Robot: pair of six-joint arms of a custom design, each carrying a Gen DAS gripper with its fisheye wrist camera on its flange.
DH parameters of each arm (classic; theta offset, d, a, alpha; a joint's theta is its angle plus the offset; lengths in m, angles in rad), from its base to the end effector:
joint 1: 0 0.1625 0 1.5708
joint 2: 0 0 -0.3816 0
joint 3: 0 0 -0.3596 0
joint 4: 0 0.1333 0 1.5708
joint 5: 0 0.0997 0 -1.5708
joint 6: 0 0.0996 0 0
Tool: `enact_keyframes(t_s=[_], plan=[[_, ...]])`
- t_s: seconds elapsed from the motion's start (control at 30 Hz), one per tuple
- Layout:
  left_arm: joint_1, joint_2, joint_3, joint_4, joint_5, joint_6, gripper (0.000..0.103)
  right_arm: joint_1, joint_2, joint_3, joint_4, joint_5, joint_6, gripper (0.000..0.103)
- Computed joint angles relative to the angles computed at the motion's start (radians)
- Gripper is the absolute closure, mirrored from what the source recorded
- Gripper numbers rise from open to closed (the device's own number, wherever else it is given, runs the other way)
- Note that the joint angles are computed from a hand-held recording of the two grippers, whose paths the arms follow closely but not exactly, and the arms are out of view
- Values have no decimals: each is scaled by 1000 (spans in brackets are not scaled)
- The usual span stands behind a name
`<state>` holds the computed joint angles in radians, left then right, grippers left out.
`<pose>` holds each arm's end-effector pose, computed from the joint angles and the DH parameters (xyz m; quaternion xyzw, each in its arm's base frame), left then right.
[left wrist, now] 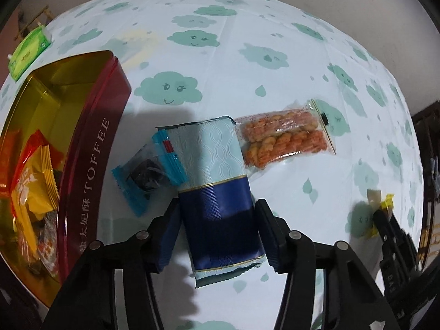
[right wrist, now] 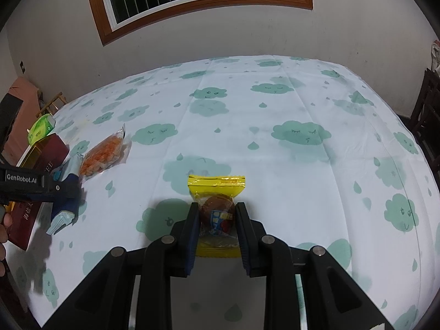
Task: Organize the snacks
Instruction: 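Grasp the blue box with the left tool while the right tool holds the yellow candy packet, then carry the blue box over the tin with the left tool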
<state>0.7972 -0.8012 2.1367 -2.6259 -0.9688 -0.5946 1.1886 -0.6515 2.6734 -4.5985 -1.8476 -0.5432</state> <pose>-0.1595 -0.4348 -0.0196 0.1258 0.9382 -0.0821 0.3119 -0.0064 -0.3003 0.1032 0.0035 -0.8703 0.3732 0.3212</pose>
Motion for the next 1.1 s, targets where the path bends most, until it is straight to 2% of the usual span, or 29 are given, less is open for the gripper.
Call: enact_keyframes(t_s=[0.2, 0.57, 0.87, 1.1], plan=[[-1, -37, 33, 19, -11, 50, 55, 5, 2, -2, -1, -8, -1, 77], [-18, -164, 131, 41, -120, 181, 58, 29, 9, -15, 1, -45, -4, 77], [-20, -249, 179, 64, -136, 237, 58, 41, 13, -23, 2, -67, -9, 77], [-45, -282, 192, 58, -150, 270, 58, 50, 15, -28, 3, -81, -11, 77]])
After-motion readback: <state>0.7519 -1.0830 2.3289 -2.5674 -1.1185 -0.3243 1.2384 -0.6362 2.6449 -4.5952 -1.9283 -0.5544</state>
